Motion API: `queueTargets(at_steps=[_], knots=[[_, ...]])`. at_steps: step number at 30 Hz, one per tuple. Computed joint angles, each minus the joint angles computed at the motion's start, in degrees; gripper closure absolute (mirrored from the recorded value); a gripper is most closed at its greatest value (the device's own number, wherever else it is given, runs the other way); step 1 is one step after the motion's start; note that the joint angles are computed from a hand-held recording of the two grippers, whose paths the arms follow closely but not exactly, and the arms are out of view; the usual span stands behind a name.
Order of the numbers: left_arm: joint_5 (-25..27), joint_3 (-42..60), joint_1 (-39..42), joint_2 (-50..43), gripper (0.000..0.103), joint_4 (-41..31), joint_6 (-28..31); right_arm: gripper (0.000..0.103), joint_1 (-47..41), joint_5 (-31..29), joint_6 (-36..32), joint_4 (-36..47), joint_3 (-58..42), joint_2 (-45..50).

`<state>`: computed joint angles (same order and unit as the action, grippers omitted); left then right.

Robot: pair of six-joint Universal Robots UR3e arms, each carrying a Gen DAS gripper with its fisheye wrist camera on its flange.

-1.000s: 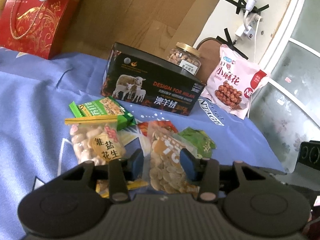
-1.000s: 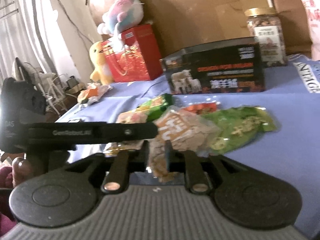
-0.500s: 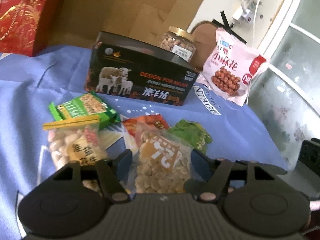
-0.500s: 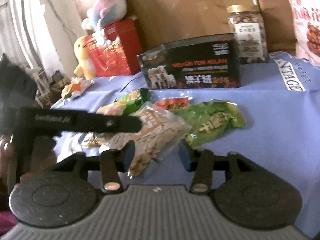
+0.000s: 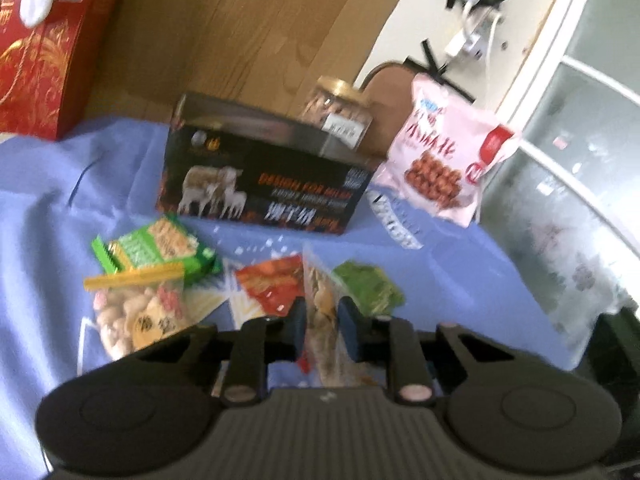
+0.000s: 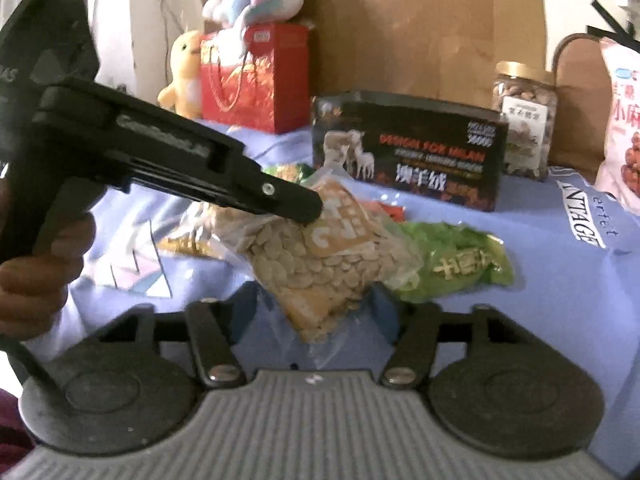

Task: Organize snacks
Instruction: 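Carry the seed bag over the black tin box and open the left tool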

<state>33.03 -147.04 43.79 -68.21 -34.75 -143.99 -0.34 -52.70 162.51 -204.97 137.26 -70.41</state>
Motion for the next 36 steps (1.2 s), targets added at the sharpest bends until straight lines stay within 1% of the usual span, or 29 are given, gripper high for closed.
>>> queueTargets(at_steps=[1, 2, 3, 5, 8, 15, 18, 20, 22, 25, 28, 29, 32, 34, 35, 36], knots=[[-1.08, 1.03, 0.09, 0.48, 0.088, -2.94, 1.10, 0.061, 0.24, -0.64, 1.40, -1.07, -0.21, 0.45], [-2.04, 1.76, 0.20, 1.18, 0.088, -5.28, 1.93, 0.066, 0.08, -0.38, 2.43, -2.12, -0.23, 0.77], [-2.27, 1.92, -0.13, 1.59, 0.088, -4.75, 1.43, 0.071, -0.13, 0.01, 3.41, -3.38, -0.18, 1.03], [-2.51, 1.96, -0.83, 2.24, 0.088, -2.47, 0.44, 0.074, -0.13, 0.08, 5.06, -6.21, -0.18, 1.75], [-3.09, 2.20, -1.35, 2.09, 0.088, -0.60, -1.07, 0.077, 1.45, -2.70, 6.85, -10.96, -0.43, 3.17], [-4.65, 3.07, -1.09, 1.64, 0.087, 0.35, -1.60, 0.080, 2.49, -6.14, 8.76, -18.14, -1.17, 5.65], [-4.76, 4.16, -2.24, -0.41, 0.087, 4.62, -3.53, 0.080, 3.44, -8.29, 8.97, -20.51, -2.47, 6.72], [-4.32, 5.81, -3.85, -3.52, 0.087, 10.12, -6.43, 0.080, 3.96, -9.66, 8.98, -20.96, -4.74, 7.61], [-3.64, 8.11, -5.80, -7.98, 0.087, 17.74, -10.44, 0.080, 4.43, -11.06, 8.89, -21.29, -8.08, 9.12], [-1.81, 13.78, -9.14, -16.67, 0.087, 29.00, -17.57, 0.080, 5.47, -13.48, 8.31, -18.88, -15.70, 11.76], [0.67, 21.00, -12.28, -26.01, 0.087, 38.01, -23.96, 0.080, 7.25, -17.14, 7.19, -15.75, -24.85, 15.76], [1.98, 23.86, -13.45, -29.04, 0.087, 39.82, -25.86, 0.080, 7.92, -18.56, 6.64, -14.44, -28.16, 17.41], [6.40, 32.04, -16.68, -36.51, 0.086, 42.22, -29.45, 0.080, 9.83, -22.63, 5.04, -9.03, -38.41, 22.33], [12.08, 37.25, -19.43, -40.90, 0.082, 43.07, -31.50, 0.079, 11.31, -25.97, 4.03, -3.98, -44.87, 24.87], [14.73, 38.99, -20.42, -42.15, 0.080, 42.63, -31.77, 0.076, 11.73, -26.89, 3.93, -0.97, -47.29, 25.37], [18.24, 40.48, -21.54, -43.31, 0.071, 42.50, -32.28, 0.068, 11.81, -27.33, 4.80, 0.07, -48.75, 25.90]])
